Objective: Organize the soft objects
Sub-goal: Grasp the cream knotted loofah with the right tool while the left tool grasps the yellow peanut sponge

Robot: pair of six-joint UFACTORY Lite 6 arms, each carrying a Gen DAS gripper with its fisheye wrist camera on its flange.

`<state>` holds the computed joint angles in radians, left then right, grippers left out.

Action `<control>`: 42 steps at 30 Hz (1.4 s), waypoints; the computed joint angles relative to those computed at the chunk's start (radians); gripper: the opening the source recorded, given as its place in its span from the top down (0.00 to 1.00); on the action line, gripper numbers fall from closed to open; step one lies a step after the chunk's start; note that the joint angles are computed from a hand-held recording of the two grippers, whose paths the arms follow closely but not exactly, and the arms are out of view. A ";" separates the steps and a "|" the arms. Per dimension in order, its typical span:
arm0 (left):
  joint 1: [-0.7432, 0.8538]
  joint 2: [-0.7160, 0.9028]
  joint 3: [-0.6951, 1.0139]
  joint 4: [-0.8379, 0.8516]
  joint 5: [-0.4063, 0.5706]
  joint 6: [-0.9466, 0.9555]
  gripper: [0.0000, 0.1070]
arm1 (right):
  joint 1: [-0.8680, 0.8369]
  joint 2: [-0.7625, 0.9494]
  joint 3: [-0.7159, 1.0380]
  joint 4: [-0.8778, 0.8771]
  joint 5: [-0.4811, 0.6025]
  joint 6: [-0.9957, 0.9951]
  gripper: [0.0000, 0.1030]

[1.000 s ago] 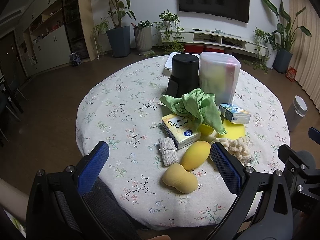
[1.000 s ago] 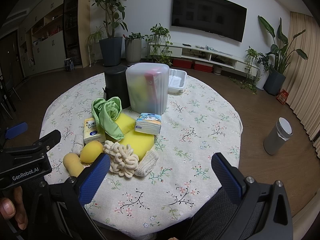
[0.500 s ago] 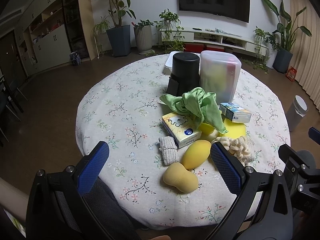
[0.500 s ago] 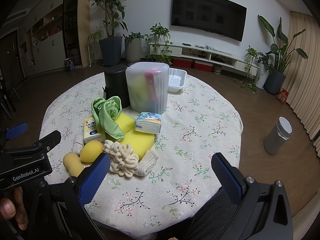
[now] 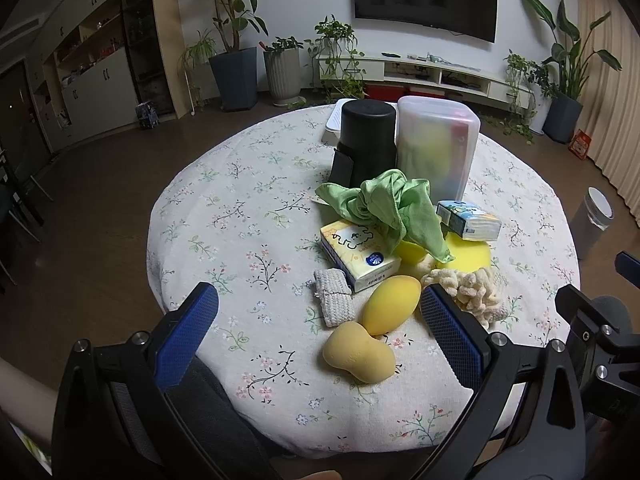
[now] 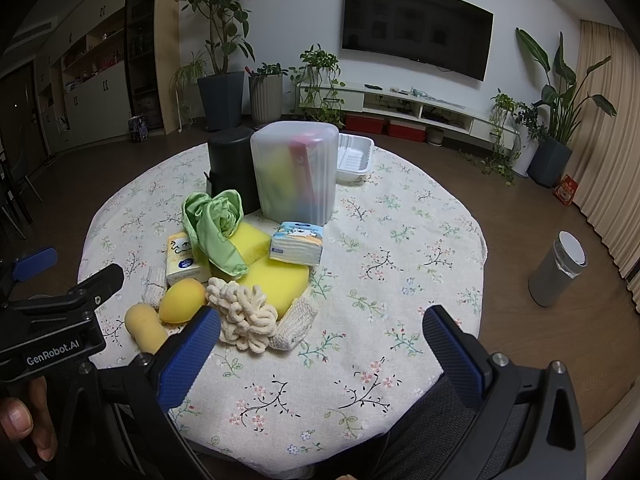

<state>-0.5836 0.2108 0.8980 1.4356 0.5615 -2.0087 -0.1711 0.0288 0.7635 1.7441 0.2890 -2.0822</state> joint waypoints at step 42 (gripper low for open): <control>0.194 0.181 0.008 0.275 -0.454 -0.038 0.14 | 0.136 0.548 0.462 -0.626 0.169 0.567 0.31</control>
<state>-0.3897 0.3921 0.9056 1.7110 0.1072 -2.0472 -0.0351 0.5765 1.2251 1.1180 0.4583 -1.5150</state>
